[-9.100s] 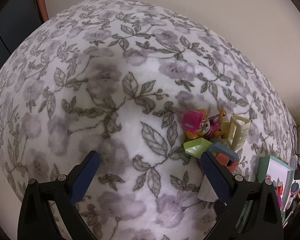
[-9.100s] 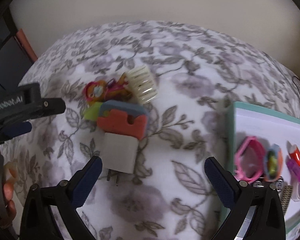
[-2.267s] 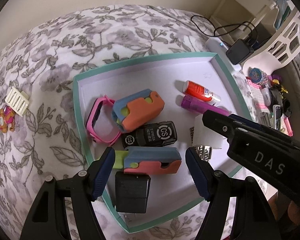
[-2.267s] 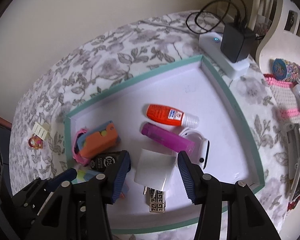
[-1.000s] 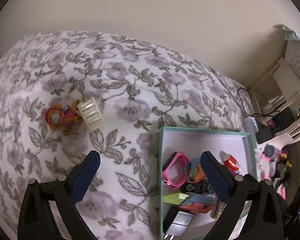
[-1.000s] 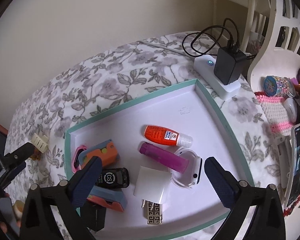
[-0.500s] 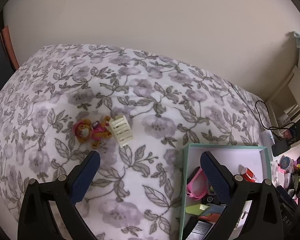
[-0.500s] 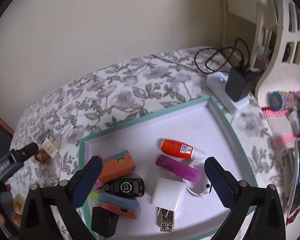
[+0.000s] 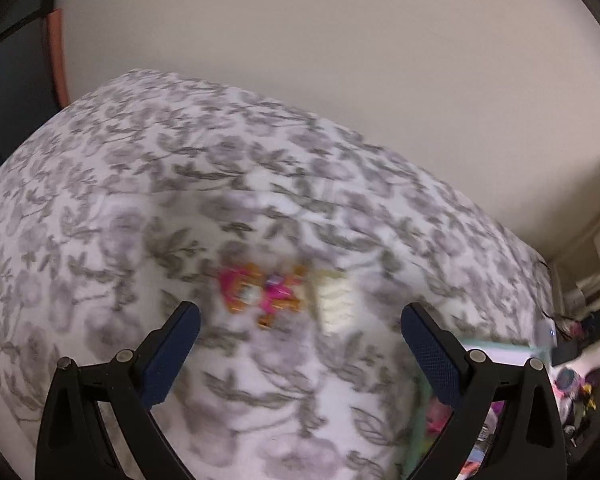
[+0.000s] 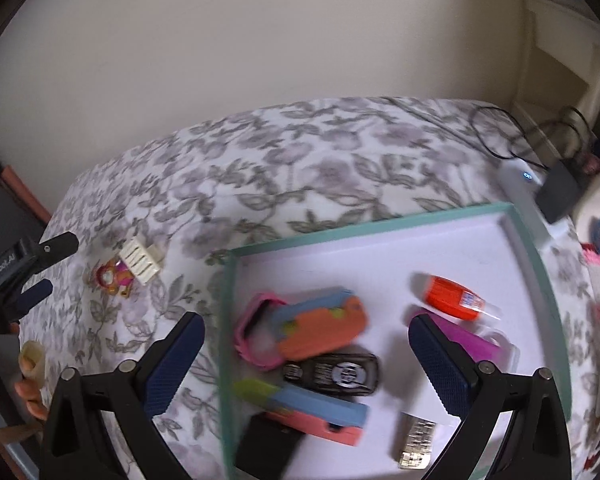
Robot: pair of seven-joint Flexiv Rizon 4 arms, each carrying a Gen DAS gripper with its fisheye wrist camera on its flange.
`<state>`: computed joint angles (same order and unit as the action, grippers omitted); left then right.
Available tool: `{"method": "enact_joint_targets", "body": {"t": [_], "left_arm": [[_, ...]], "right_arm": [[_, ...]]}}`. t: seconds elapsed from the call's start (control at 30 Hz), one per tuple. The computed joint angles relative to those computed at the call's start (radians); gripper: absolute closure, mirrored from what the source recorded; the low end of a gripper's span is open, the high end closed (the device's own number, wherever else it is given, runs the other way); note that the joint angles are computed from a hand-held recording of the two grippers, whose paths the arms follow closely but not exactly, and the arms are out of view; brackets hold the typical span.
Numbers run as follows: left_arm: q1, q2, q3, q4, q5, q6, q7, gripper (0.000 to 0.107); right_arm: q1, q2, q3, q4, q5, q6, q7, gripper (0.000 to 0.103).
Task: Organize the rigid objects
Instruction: 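Move both grippers back over the remaining toy figure and cream clip, then grasp the pink-helmet toy figure with the left gripper while the right grasps the cream clip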
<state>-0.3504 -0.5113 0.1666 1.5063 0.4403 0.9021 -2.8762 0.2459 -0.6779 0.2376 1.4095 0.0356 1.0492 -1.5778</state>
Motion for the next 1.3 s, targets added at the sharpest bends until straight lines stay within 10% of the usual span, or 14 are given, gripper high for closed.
{"method": "enact_joint_targets", "body": {"t": [0.27,1.3], "left_arm": [[0.056,0.053,0.029,0.129,-0.011,0.067,-0.085,0.006],[0.165,-0.089,-0.034,0.152,-0.396,0.187,0.226,0.007]], "right_arm": [[0.059,-0.059,0.031,-0.084,-0.012,-0.027,-0.035,0.000],[0.211,-0.303,0.040,-0.424,0.021,-0.188,-0.142,0.032]]}}
